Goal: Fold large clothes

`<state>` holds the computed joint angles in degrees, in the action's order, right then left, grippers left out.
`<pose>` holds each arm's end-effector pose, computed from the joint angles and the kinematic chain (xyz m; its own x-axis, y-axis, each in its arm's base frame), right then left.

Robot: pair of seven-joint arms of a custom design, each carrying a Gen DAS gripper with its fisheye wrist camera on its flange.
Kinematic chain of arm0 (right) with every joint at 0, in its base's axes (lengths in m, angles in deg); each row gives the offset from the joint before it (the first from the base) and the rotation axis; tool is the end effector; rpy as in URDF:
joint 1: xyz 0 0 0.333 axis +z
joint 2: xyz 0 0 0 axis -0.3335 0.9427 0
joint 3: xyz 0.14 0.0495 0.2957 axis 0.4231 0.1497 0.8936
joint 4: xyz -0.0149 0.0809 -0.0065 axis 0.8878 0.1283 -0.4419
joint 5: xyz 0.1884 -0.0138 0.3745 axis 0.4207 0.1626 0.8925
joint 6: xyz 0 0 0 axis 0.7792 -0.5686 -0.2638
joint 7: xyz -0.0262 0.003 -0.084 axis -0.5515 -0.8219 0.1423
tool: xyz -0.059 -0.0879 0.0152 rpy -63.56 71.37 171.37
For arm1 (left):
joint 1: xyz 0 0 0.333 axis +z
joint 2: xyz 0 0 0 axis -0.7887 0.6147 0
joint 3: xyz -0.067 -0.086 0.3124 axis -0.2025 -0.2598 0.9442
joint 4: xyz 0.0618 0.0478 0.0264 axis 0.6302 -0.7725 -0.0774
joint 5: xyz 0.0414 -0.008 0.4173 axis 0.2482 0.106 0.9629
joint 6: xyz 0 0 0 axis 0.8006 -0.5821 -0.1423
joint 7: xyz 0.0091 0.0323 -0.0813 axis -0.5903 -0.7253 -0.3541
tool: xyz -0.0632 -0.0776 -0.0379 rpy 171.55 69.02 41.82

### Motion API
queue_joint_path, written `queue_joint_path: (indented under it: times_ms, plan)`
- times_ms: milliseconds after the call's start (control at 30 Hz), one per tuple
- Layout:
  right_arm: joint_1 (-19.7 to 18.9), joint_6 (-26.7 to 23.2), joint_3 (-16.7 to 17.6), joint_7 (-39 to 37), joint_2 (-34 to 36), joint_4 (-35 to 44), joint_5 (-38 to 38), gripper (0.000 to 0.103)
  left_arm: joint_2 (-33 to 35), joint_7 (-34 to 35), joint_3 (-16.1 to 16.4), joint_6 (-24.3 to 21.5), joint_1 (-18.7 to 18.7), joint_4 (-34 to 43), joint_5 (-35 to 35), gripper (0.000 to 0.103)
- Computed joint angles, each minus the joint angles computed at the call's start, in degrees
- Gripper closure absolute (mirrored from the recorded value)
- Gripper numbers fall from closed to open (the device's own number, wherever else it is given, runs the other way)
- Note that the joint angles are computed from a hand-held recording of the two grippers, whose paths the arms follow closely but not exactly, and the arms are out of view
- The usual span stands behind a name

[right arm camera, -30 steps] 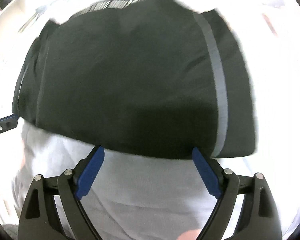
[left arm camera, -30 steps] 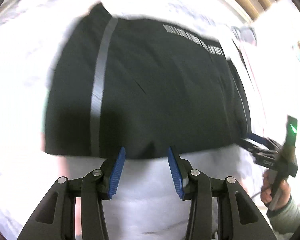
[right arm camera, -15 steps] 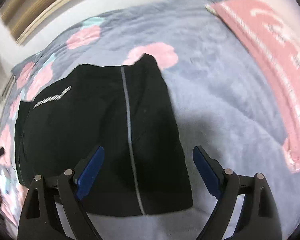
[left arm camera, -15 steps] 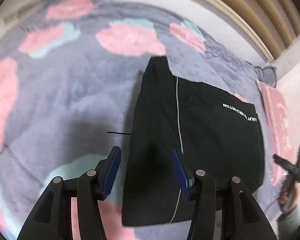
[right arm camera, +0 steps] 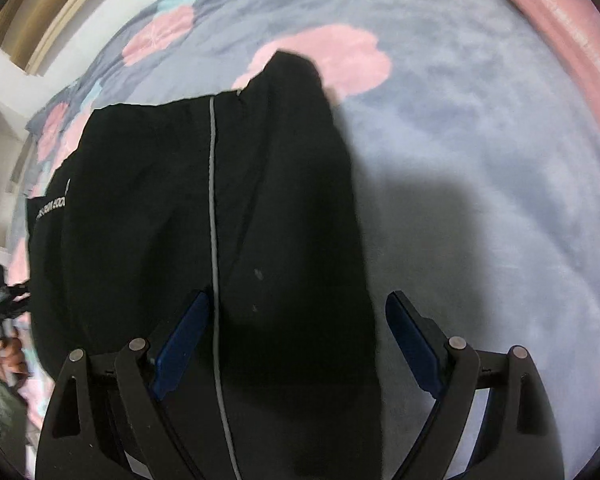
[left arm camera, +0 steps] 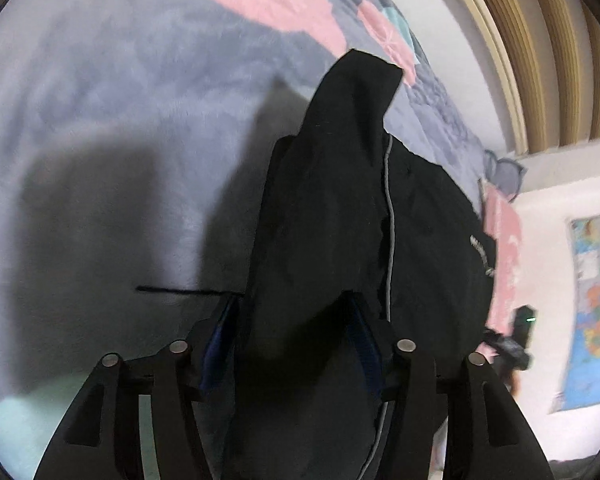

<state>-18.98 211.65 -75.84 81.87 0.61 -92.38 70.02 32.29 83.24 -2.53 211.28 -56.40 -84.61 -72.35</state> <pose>0.7326 0.0570 0.3738 -0.0108 -0.9209 -0.3896 -0.9616 0.1164 -0.2484 0.6036 -0.1866 0.3561 0.2658 -0.7026 0.6601 -0.8886 -0.4441 -0.1148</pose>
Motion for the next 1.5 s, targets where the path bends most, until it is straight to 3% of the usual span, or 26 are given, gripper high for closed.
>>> queue_joint_path:
  times_ms: [100, 267, 333, 367, 433, 500, 567, 700, 800, 833, 900, 967, 1167, 1500]
  plan:
    - [-2.7, -3.7, 2.6, -3.5, 3.8, 4.0, 5.8, 0.011, 2.4, 7.4, -2.0, -1.9, 2.3, 1.5, -10.8, 0.036]
    - [-4.7, -6.5, 4.5, -6.2, 8.1, 8.1, 12.4, 0.011, 5.9, 11.4, -2.4, -2.9, 2.0, 4.6, -16.6, 0.031]
    - [-4.9, -6.4, 4.7, -7.8, 7.8, 7.8, 13.5, 0.019, 5.9, 15.2, -3.0, -3.4, 2.2, 5.2, -19.9, 0.036]
    - [-5.0, -6.4, 4.7, -8.8, 7.2, 7.3, 13.7, 0.028, 5.5, 18.2, -3.5, -4.5, 2.7, 5.1, -22.7, 0.043]
    - [-5.2, -6.3, 4.5, -10.8, 5.6, 5.6, 14.5, 0.041, 3.9, 25.8, -3.9, -7.9, 3.9, 3.9, -31.5, 0.044]
    - [-4.9, -5.9, 4.0, -12.4, 4.0, 4.1, 14.5, 0.046, 3.0, 28.2, -2.8, -10.5, 3.6, 3.3, -34.2, 0.044]
    - [-3.6, -5.9, 3.1, -12.3, 3.6, 3.9, 12.6, 0.044, 3.4, 25.6, -1.3, -10.5, 1.6, 4.1, -30.2, 0.044]
    - [-2.1, -9.5, 2.7, -10.6, 7.6, 9.0, 9.6, 0.018, 8.6, 19.0, -0.5, -9.4, -0.2, 7.9, -25.3, 0.039]
    - [-2.1, -10.1, 3.1, -8.9, 9.7, 11.5, 9.7, 0.018, 9.7, 16.0, -1.7, -5.2, -1.1, 8.6, -24.9, 0.043]
    - [-2.1, -9.4, 3.3, -9.0, 9.0, 10.6, 9.8, 0.021, 8.9, 15.1, -1.9, -3.3, -1.6, 8.3, -24.0, 0.048]
    - [-2.0, -6.9, 3.3, -10.5, 5.9, 7.2, 9.8, 0.043, 6.9, 15.8, -2.9, 0.1, -2.4, 7.2, -24.1, 0.065]
    - [-2.0, -4.6, 3.5, -12.1, 2.9, 3.9, 10.5, 0.059, 4.3, 18.7, -4.0, 2.0, -2.7, 6.1, -27.0, 0.068]
    - [-1.0, 0.7, 3.8, -17.2, -8.0, -6.7, 16.8, 0.071, -3.3, 23.9, -4.0, 6.5, -8.0, 4.1, -32.9, 0.070]
    - [6.3, 3.9, -0.7, -20.0, -28.1, -24.4, 18.8, 0.074, -18.3, 24.9, -2.0, 11.1, -16.7, -5.2, -35.7, 0.070]
